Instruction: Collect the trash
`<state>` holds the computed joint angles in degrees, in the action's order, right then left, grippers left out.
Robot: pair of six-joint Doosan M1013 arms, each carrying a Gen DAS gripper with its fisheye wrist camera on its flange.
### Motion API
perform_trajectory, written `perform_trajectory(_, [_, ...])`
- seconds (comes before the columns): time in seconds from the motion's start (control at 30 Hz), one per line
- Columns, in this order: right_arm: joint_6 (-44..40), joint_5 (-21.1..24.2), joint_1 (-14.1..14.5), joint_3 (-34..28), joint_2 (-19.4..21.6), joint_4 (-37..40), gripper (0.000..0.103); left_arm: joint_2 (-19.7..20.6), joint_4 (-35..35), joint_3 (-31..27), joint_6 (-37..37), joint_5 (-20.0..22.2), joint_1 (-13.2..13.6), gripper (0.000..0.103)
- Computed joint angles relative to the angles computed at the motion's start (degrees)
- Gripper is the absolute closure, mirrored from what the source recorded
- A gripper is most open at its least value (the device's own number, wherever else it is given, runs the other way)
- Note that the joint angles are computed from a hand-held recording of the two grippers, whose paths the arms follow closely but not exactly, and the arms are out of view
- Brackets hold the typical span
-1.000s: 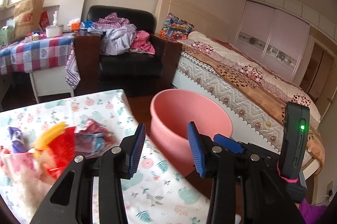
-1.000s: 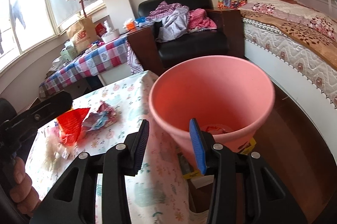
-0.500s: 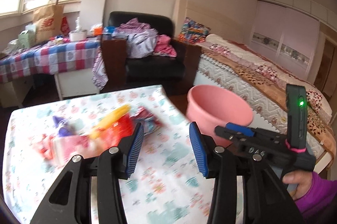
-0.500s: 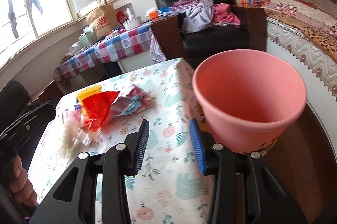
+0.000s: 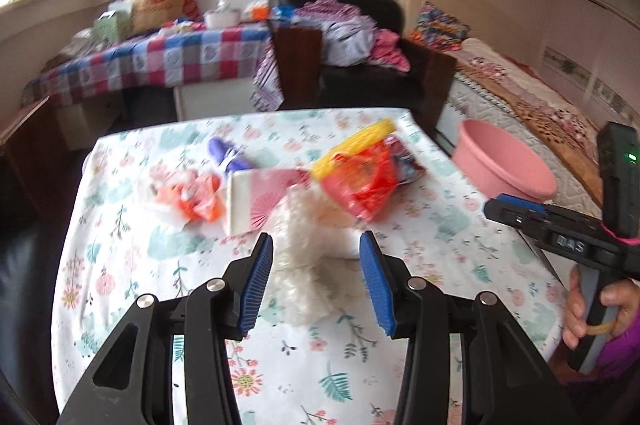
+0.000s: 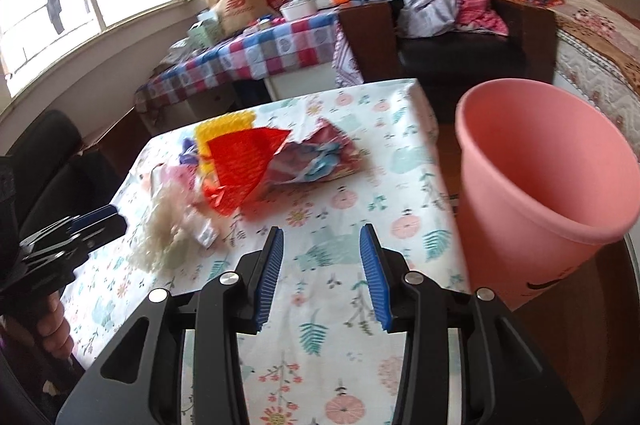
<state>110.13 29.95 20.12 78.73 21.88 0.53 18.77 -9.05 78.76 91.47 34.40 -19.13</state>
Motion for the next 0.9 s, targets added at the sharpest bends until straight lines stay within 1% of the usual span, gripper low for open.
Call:
perform_trajectory(0.13, [-3.5, 1.0, 0.4, -0.8, 0.5, 2.4, 0.062, 1.1, 3.2, -1.2, -3.1, 0.5, -0.2, 0.059])
perform_trajectory(0.27, [-6.3, 2.1, 0.7, -1.4, 1.0, 4.5, 0.062, 2.6, 5.0, -3.0, -4.0, 1.8, -0.4, 0.059])
perform_trajectory(0.33, [-9.0, 2.8, 0.8, -1.9, 1.3, 6.6, 0.062, 3.2, 4.9, -3.4, -3.8, 2.6, -0.3, 0.059])
perform_trajectory(0.4, [-12.0, 3.4, 0.9, -2.5, 1.6, 9.2, 0.062, 3.8, 4.4, -4.3, -3.8, 4.2, -0.1, 0.065])
perform_trajectory(0.43, [-13.5, 3.7, 0.9, -2.8, 1.8, 10.6, 0.062, 3.8, 3.3, -4.2, -3.5, 4.3, 0.1, 0.070])
perform_trajectory(0.47, [-15.2, 4.0, 0.8, -3.1, 2.1, 12.4, 0.062, 3.7, 2.4, -4.0, -3.6, 3.7, 0.4, 0.079])
perform_trajectory(0.53, [-18.8, 4.7, 0.8, -3.9, 2.6, 16.2, 0.062, 3.5, 0.4, -3.6, -2.5, 3.4, 0.8, 0.083])
perform_trajectory(0.63, [-23.5, 6.5, 0.6, -5.5, 3.7, 21.7, 0.062, 2.7, 0.8, -2.5, -3.2, 2.0, 1.2, 0.085])
perform_trajectory(0.67, [-24.4, 7.2, 0.6, -6.0, 4.1, 22.8, 0.062, 2.4, 0.9, -2.1, -3.5, 1.5, 1.4, 0.101])
perform_trajectory(0.7, [-25.4, 8.4, 0.6, -6.9, 4.8, 24.1, 0.062, 2.1, 0.6, -1.9, -3.8, 1.4, 1.5, 0.103])
perform_trajectory(0.77, [-26.1, 9.9, 0.6, -8.2, 5.7, 24.9, 0.062, 1.6, -0.5, -1.2, -4.4, 0.8, 2.1, 0.103])
perform_trajectory(0.87, [-25.2, 12.0, 1.0, -10.4, 7.2, 23.1, 0.062, 0.9, -1.5, -0.5, -4.6, 0.2, 2.8, 0.103])
perform_trajectory(0.9, [-24.8, 12.5, 1.2, -10.9, 7.5, 22.4, 0.062, 0.8, -2.9, -0.4, -3.7, 0.3, 3.0, 0.103])
